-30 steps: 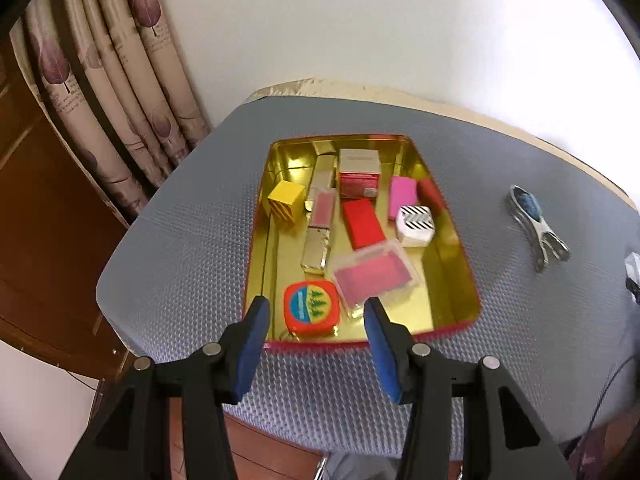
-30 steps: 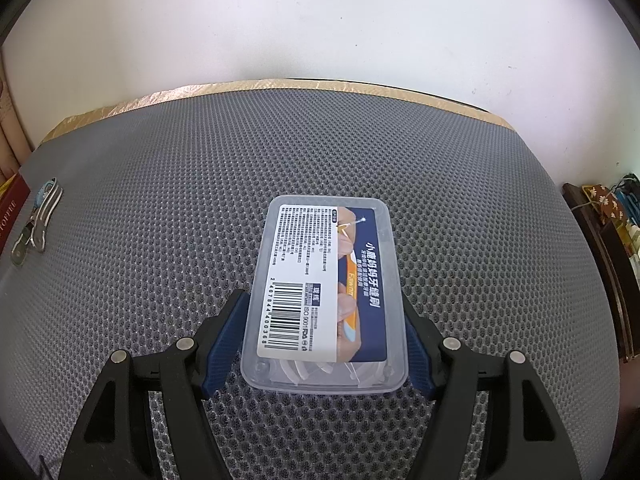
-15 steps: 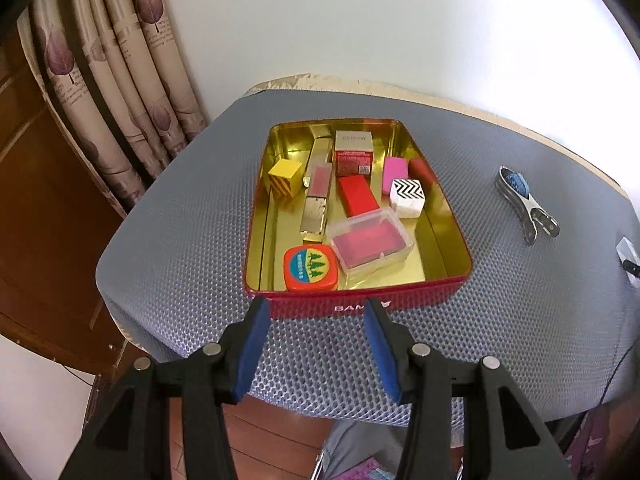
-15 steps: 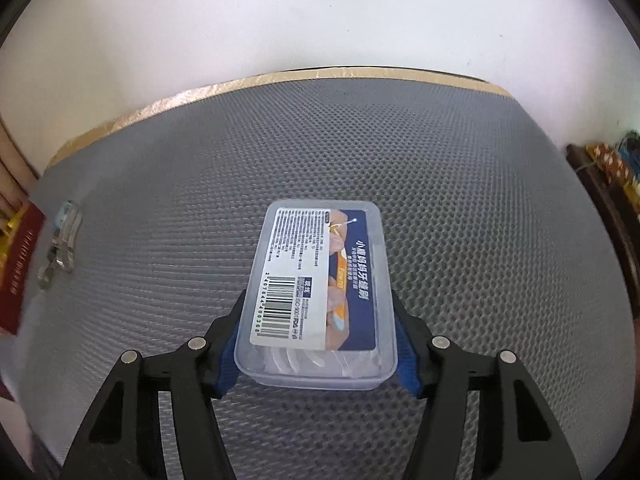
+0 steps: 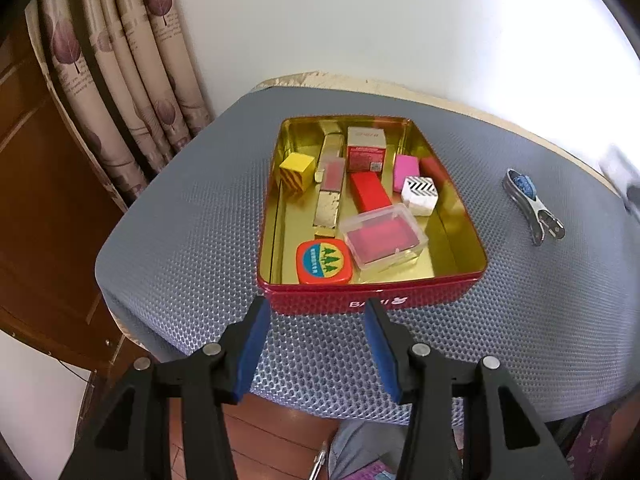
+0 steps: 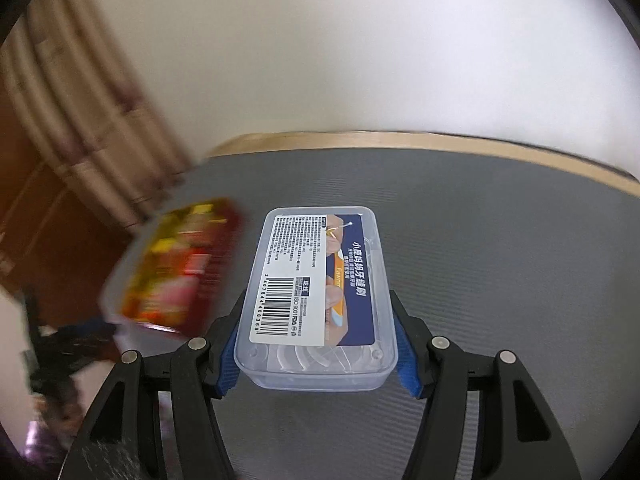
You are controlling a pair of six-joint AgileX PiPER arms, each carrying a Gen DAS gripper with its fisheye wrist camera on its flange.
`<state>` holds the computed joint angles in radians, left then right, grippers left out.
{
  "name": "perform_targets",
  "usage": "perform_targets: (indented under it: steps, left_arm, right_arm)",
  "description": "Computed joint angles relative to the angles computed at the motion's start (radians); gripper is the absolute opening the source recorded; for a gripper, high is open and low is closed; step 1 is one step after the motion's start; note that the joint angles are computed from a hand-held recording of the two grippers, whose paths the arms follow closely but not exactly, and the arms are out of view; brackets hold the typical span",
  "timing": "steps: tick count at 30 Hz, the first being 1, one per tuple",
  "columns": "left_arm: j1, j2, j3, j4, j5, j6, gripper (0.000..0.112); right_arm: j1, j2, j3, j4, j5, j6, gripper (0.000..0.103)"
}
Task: Organize rigid objects
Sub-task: 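Carry the clear toothpick box over the tin with the right tool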
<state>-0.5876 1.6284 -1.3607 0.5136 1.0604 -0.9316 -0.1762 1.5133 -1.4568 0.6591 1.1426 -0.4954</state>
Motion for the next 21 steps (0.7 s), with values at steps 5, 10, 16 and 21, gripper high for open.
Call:
perform_targets:
  steps: [5,10,16,21]
  left_arm:
    - [0.050,-0.003,0.027,-0.052,-0.036,0.030,0.050]
    - [0.109,-0.004,0.048,-0.107,-0.061,0.054,0.050]
    - [0.174,-0.007,0.063,-0.177,-0.087,0.078,0.050]
    - [0.204,-0.002,0.067,-0.208,-0.091,0.091,0.050]
  right_arm:
    - [0.295,0.101,-0.138,-0.034,-0.019,0.115,0.058]
    - [0.477,0.226,-0.247,-0.096,-0.049,0.199,0.058]
    - [0.571,0.336,-0.320,-0.173,-0.069,0.273,0.058]
    - [0.596,0.365,-0.310,-0.199,-0.086,0.292,0.058]
